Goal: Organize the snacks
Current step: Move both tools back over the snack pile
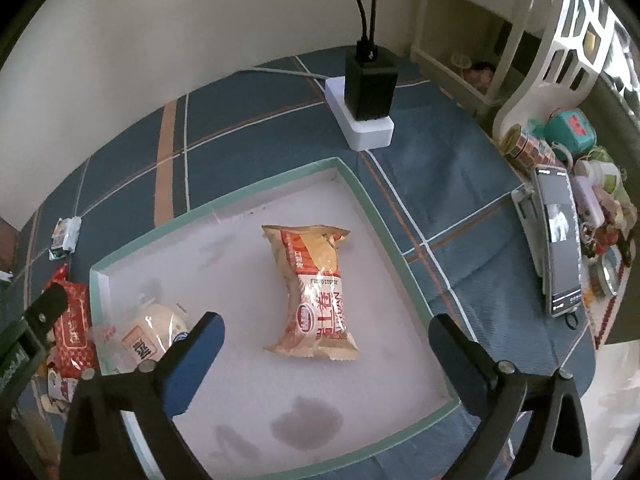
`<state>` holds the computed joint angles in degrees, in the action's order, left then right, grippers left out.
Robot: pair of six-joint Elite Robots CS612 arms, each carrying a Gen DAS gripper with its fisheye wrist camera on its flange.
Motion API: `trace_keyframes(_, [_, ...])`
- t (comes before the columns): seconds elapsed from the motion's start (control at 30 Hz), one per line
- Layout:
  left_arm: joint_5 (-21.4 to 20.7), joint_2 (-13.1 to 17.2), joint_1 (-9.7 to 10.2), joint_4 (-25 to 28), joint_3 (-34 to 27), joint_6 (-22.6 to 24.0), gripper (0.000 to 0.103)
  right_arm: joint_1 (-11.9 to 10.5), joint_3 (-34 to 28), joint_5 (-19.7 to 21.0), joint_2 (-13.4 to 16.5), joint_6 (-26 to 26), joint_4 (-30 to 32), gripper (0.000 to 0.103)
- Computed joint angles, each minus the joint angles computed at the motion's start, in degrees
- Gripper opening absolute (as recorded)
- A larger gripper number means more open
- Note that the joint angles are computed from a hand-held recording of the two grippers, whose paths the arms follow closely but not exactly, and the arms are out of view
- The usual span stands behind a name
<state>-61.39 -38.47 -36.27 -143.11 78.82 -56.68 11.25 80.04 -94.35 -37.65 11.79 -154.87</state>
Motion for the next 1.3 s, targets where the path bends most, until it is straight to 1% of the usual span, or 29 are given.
trace_keyframes(0.1, [1.5,-0.5,-0.17,-0.5,0.9,-0.3,0.098,0.5,0.5,-0.8,-0.4,-0.8,-0.8,0.103])
trace_keyframes(0.23, [3.4,-1.6,-0.40,-0.6,2.9,-1.1,0.098,0.8,1.4,0.0,-1.2,-1.2,-2.1,0.103])
trace_keyframes(0.37, [1.7,-2.9,-0.15,-2.9,5.5,-0.1,0.098,1.2,2.3,1.7,-1.9,-1.6,-2.7,0.103])
trace_keyframes(0.4, [1.4,-3.2,-0.06,-2.5,6.0,-0.2,0.098,1.3,2.4,1.9,-2.0,-1.8,-2.6,0.103])
trace_keyframes(0.47, [0.6,-3.8,0.20,-0.1,6.5,-0.9,0.098,1.8,2.5,1.9,-2.2,-2.5,-2.1,0.103])
trace_keyframes(0.53, [-1.2,-4.1,0.69,2.5,6.8,-0.8,0.098,2.3,2.4,1.5,-2.2,-3.4,-1.0,0.103])
trace_keyframes(0.6, [-2.4,-4.4,1.06,3.2,7.6,-0.9,0.098,2.8,2.3,1.2,-2.2,-3.9,0.5,0.103])
trace_keyframes(0.7, [-3.6,-5.1,1.74,4.6,9.1,-2.6,0.098,3.5,2.1,1.3,-2.3,-4.7,2.0,0.103])
trace_keyframes(0.77, [-3.8,-5.7,2.07,4.6,10.4,-3.5,0.098,4.0,2.0,1.3,-2.3,-5.4,2.3,0.103])
trace_keyframes(0.87, [-3.4,-6.7,2.47,5.0,12.3,-5.1,0.098,4.6,2.0,1.7,-2.4,-5.9,2.5,0.103])
trace_keyframes(0.97, [-2.9,-7.7,2.87,5.1,14.2,-6.5,0.098,5.0,2.0,3.3,-2.4,-6.0,3.0,0.103])
trace_keyframes(1.07, [-2.0,-9.0,3.20,6.0,16.2,-8.9,0.098,5.7,1.8,4.8,-2.4,-7.2,3.1,0.103])
trace_keyframes(1.2, [-1.4,-10.7,3.71,5.3,19.1,-12.5,0.098,7.1,1.5,4.3,-2.3,-9.1,2.9,0.103])
trace_keyframes(1.3, [-1.4,-11.6,4.06,4.5,20.9,-14.5,0.098,7.9,1.5,4.8,-2.2,-9.9,3.2,0.103])
